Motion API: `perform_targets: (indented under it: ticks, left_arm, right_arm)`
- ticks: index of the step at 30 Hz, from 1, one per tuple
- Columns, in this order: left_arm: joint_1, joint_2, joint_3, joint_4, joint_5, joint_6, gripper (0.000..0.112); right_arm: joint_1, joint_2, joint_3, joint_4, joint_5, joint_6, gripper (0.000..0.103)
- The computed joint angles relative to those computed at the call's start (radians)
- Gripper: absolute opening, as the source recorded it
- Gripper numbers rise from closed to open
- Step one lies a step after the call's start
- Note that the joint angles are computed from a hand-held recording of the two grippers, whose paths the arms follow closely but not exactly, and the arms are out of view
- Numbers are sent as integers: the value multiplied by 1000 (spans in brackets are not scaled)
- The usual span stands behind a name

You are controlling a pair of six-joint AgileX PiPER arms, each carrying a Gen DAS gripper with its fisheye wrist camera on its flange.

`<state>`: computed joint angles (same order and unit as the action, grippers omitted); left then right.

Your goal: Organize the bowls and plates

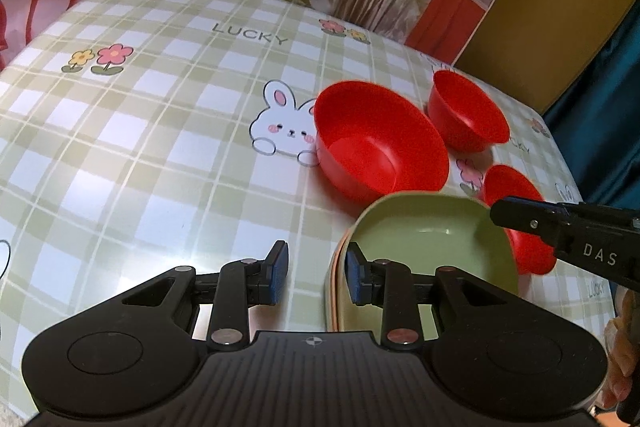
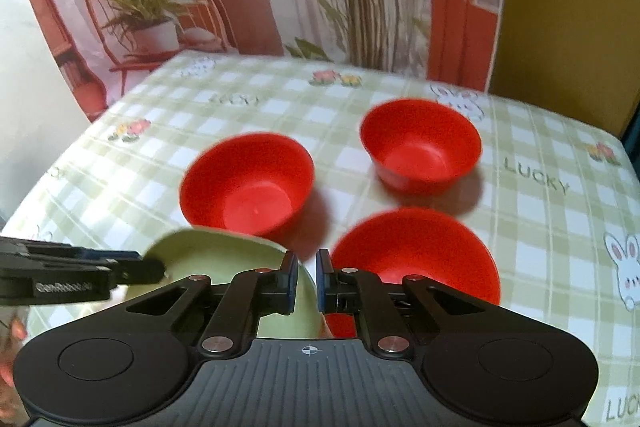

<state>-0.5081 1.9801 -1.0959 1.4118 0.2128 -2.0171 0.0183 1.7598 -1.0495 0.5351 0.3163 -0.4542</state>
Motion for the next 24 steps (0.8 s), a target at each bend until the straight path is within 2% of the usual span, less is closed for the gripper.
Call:
perform_targets:
  ticks: [6, 9, 11, 19, 21, 24]
  left_arm:
    - [4, 30, -63, -157, 8, 164, 32]
    - [8, 35, -58, -141, -3, 154, 32]
    - [15, 33, -46, -118, -21, 126, 33]
    - [20, 26, -38, -307, -42, 323, 33]
    - [19, 24, -44, -375, -39, 385, 31]
    - [19, 6, -30, -302, -54, 322, 31]
  right_arm:
    - [-3, 61, -68, 56, 22, -26, 3]
    - [1, 70, -75, 53, 20, -26, 3]
    - [7, 75, -77, 6, 14, 24, 3]
    - [18, 85, -61, -38, -6, 62, 2]
    - [29, 92, -62, -95, -9, 119, 2]
    - [31, 87, -59, -101, -12, 125, 2]
